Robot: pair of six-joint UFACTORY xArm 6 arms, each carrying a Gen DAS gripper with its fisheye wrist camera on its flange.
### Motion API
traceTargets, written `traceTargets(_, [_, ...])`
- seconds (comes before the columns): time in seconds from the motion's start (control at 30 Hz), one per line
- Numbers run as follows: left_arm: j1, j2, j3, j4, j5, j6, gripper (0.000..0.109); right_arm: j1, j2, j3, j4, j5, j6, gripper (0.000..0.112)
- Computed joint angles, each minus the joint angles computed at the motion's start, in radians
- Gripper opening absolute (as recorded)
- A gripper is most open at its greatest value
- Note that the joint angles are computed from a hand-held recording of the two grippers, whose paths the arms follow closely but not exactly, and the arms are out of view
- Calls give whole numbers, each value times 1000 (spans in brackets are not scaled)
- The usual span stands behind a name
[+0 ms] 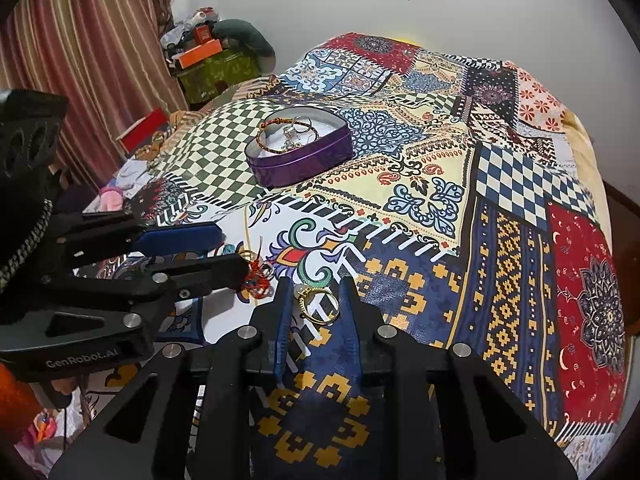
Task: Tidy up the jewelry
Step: 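Close the left tool on the red-and-gold earring on the quilt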
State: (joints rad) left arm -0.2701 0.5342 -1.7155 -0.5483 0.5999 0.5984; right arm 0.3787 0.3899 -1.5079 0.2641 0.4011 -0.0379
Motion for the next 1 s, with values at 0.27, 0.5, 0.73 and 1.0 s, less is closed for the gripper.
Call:
traceTargets(0.27, [20, 8, -21, -66, 49, 12, 5, 2, -13, 14, -21, -8, 30, 19])
traceTargets(0.5, [23, -64, 59, -125, 20, 72, 2, 6, -42, 37, -46, -11, 62, 9])
traceTargets(0.73, [19, -146, 127, -168, -36, 130, 2, 15, -93, 80, -132, -40, 126, 9])
traceTargets(1.0, [27, -215, 174, -217, -77, 173, 2, 20, -142, 99, -229, -59, 215, 9])
